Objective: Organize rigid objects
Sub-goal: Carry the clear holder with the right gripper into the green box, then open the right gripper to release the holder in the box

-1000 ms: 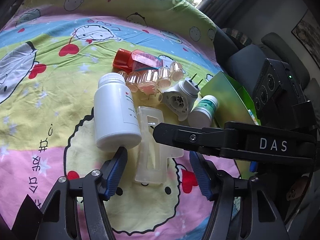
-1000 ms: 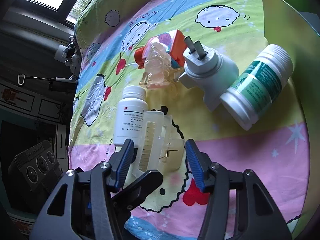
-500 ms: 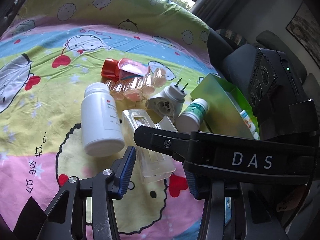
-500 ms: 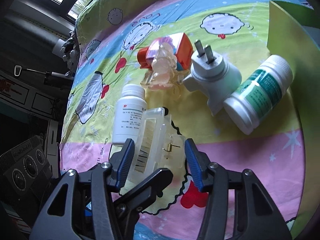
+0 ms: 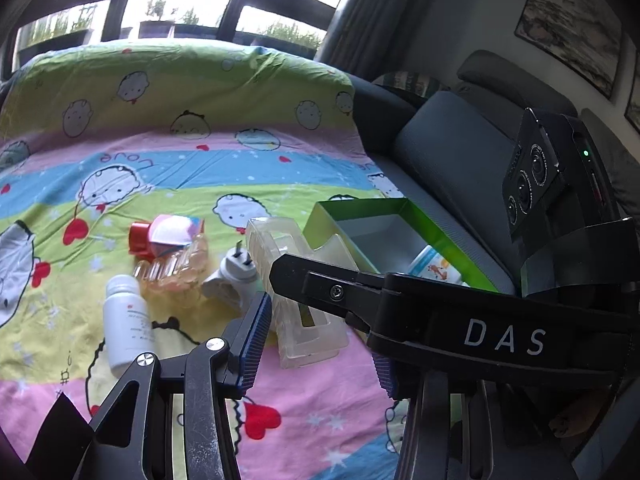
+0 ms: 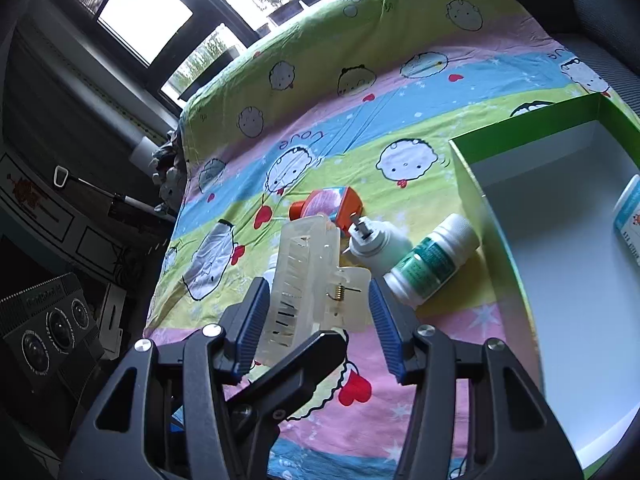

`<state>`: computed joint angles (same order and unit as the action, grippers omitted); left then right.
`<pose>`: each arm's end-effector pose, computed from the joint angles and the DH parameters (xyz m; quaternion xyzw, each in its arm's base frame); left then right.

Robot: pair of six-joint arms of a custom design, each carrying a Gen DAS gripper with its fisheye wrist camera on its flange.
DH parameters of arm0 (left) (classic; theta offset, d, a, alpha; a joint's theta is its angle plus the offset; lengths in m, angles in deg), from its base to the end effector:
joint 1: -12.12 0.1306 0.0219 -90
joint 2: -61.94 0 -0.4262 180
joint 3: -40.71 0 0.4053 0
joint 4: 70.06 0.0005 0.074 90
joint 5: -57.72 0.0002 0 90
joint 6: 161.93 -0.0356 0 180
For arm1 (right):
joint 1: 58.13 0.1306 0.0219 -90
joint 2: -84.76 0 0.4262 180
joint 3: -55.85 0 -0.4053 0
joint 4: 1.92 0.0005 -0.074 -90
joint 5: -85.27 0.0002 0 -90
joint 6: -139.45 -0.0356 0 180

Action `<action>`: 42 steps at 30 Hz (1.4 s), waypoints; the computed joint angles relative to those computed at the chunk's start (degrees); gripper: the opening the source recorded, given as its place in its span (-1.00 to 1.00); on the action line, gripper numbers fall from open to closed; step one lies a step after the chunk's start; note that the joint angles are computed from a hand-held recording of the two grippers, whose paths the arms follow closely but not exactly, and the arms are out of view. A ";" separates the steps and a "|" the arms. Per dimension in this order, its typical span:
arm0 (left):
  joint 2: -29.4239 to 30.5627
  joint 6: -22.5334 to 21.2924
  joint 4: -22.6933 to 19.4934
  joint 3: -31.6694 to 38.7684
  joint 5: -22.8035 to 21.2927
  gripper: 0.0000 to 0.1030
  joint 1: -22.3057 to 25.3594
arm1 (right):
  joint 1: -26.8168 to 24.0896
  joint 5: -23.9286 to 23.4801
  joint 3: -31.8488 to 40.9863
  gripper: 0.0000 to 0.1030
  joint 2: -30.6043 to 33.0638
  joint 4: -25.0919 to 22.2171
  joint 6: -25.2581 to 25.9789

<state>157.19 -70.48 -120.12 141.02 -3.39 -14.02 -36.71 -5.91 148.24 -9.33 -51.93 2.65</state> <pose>0.4759 -0.2533 0.5163 0.2845 0.8536 -0.3122 0.3049 0.4407 0.1732 0.5258 0.1979 0.8973 0.2291 0.3213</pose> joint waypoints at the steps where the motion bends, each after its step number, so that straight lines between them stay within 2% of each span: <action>1: 0.14 -0.23 -0.02 0.40 -0.07 -0.08 -0.60 | -0.45 0.33 -0.58 0.00 -0.81 0.32 -0.20; 6: 1.03 -1.40 -0.08 2.18 -0.51 -0.08 -3.76 | -2.09 2.86 -2.79 0.00 -4.45 0.51 -1.01; 8: 1.51 -1.91 -0.67 2.92 0.21 -0.09 -4.88 | -3.13 2.00 -3.97 -0.13 -5.81 1.18 -1.31; 12: 2.37 -2.91 -1.10 3.95 -0.72 -0.16 -7.37 | -4.52 4.59 -5.12 -0.19 -7.10 -0.78 -2.35; 16: 4.21 -2.72 -2.92 5.99 0.43 -0.16 -9.01 | -7.24 2.91 -8.20 -0.20 -9.47 0.47 -4.63; 22: 6.27 -2.80 -4.12 8.39 1.99 -0.16 -11.10 | -9.01 5.01 -9.81 -0.21 -11.94 -0.40 -5.99; 30: 10.25 -3.35 -10.09 12.61 0.77 -0.16 -12.34 | -12.24 0.68 -11.23 -0.21 -11.72 -1.29 -7.15; 35: 12.20 -3.17 -13.92 14.57 1.64 -0.16 -12.38 | -12.95 0.13 -11.24 -0.21 -11.08 -2.69 -7.98; 39: 13.01 -3.20 -16.21 15.39 1.17 -0.16 -12.68 | -13.53 -0.60 -11.49 -0.21 -10.78 -3.75 -8.47; 42: 12.54 -3.37 -15.94 14.88 0.32 -0.16 -12.78 | -13.66 -0.20 -11.32 -0.21 -10.46 -4.86 -8.78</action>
